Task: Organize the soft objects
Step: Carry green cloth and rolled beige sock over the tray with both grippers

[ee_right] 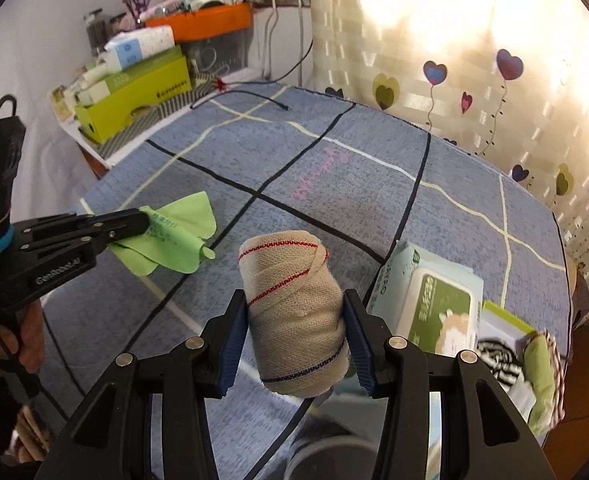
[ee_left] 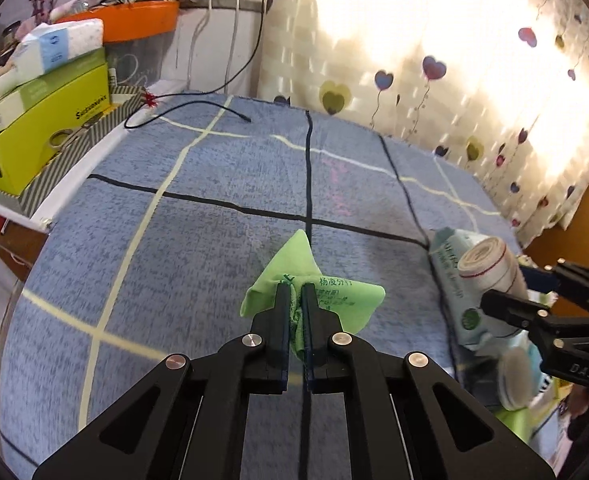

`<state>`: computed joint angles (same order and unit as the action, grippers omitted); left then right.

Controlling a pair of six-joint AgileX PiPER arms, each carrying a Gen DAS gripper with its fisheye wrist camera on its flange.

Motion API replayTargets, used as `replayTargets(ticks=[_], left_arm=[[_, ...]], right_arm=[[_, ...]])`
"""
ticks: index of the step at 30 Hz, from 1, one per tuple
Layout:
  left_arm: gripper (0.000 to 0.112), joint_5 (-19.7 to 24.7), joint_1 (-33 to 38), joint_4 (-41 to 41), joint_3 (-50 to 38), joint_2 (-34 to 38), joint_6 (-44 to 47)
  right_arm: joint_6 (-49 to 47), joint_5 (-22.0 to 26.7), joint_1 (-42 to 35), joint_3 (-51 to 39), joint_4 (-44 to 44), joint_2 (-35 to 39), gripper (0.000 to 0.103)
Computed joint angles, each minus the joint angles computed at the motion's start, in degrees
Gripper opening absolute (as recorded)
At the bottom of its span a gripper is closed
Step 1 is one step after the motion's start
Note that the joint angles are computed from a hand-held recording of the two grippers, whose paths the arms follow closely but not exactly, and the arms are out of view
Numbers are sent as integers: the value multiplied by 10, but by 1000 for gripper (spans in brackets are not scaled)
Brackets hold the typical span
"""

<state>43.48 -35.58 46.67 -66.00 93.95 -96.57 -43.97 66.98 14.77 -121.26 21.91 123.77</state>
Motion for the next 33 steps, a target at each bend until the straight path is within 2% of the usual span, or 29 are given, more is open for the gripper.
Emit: replayTargets(ticks=[7, 15, 22, 33], left_arm=[[5, 37, -68, 40, 11, -41, -63], [5, 82, -149, 74, -8, -46, -125], [5, 86, -180, 71, -55, -18, -106], [5, 98, -208, 59, -168, 42, -33]], right_arm=[[-50, -41, -40, 137, 72, -95, 46], [-103, -65, -94, 262, 138, -181, 46], [-145, -66, -146, 335, 180, -239, 46], [-180, -50, -229, 363, 215, -275, 46]])
